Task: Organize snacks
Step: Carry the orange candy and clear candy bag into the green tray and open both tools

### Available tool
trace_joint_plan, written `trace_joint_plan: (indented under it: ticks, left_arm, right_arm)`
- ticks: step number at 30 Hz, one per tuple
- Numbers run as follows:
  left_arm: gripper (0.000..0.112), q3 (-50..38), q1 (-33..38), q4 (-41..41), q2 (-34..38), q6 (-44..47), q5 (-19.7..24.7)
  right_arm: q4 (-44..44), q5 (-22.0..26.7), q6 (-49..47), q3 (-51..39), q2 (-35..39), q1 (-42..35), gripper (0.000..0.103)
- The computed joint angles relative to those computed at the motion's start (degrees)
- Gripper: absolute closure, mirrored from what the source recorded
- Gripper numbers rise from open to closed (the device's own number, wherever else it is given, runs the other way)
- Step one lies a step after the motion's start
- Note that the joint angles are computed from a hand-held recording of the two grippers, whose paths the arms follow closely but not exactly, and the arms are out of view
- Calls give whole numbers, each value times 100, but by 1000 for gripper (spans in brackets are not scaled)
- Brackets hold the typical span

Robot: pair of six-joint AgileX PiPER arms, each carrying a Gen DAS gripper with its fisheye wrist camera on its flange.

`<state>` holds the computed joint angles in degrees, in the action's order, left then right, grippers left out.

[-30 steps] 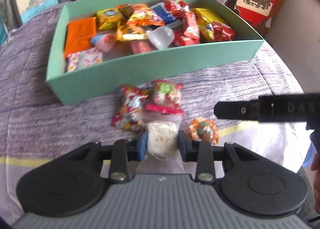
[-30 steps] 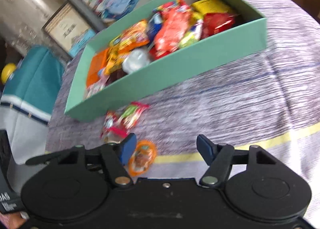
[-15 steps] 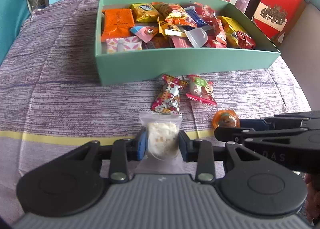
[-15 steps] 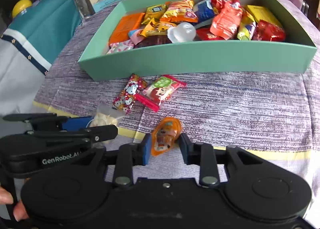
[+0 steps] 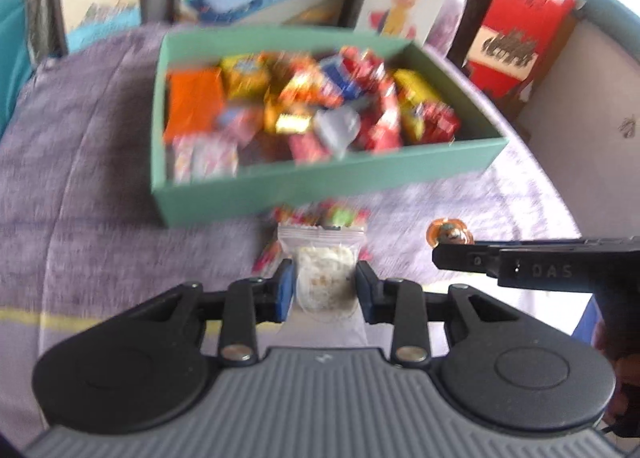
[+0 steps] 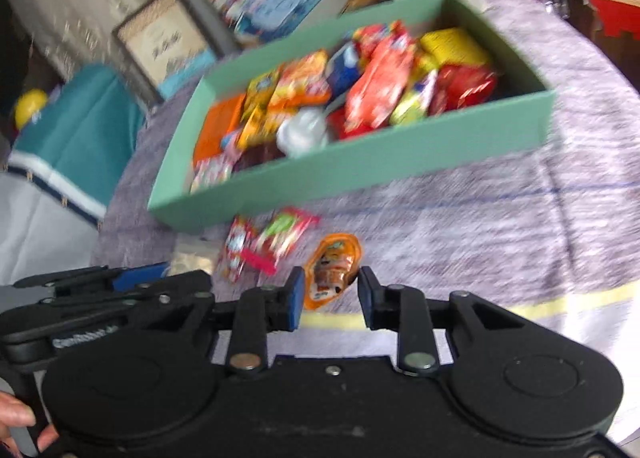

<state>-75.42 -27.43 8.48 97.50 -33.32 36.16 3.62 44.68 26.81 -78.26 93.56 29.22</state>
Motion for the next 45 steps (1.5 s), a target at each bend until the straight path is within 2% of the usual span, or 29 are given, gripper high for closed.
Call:
trace_joint_plan:
  ticks: [4,9,14,21,23,24,26,27,28,34,36,45]
  left_arm:
    - [80,-864,-24,131,367,162,190]
    - [80,-2314,15,53,1225,658,577]
    - [80,-3989,108,-213,2294,969,1295]
    - [80,-5496,150,-422,3281,1254,1996]
    - [80,-5948,156,-467,3563,1338,2234]
    - [77,-6048,148,-456,3634,1367,2292]
    - [56,-6293,85,-235,3789,1269,2422]
    - [40,-6331,60,-115,3822,1180,2425]
    - [33,-6250,42,-8,3790,1081,2352]
    - [15,-5913,41,211,3587,782,2212]
    - [12,-5648,42,250,3420,700,2088]
    - [9,-3934,-2,476,2348,265,1380]
  right_arm:
    - [-42,-136,-12,-161,-79,-387,75]
    - [-24,-230,-144,-530,28,-922,75]
    - [89,-288,-346,-905,385,-1391,75]
    - [136,-283,-442,-1311,889,-1716,75]
    - [170,-279,-430,-1415,1047,-1741,72]
    - [194,-275,-406,-1464,1113,-1758,72]
    - [308,-330,-424,-1460,1153,-1832,60]
    - [397,-414,-457,-1390,1126,-1872,47]
    - [412,-492,-447,-1320,1088,-1891,32]
    - [-128,-627,-83,-1184,942,-1727,8]
    - [-266,-644,37,-1134,883,-1645,1]
    - [-390,-438,286,-961,632,-1363,0]
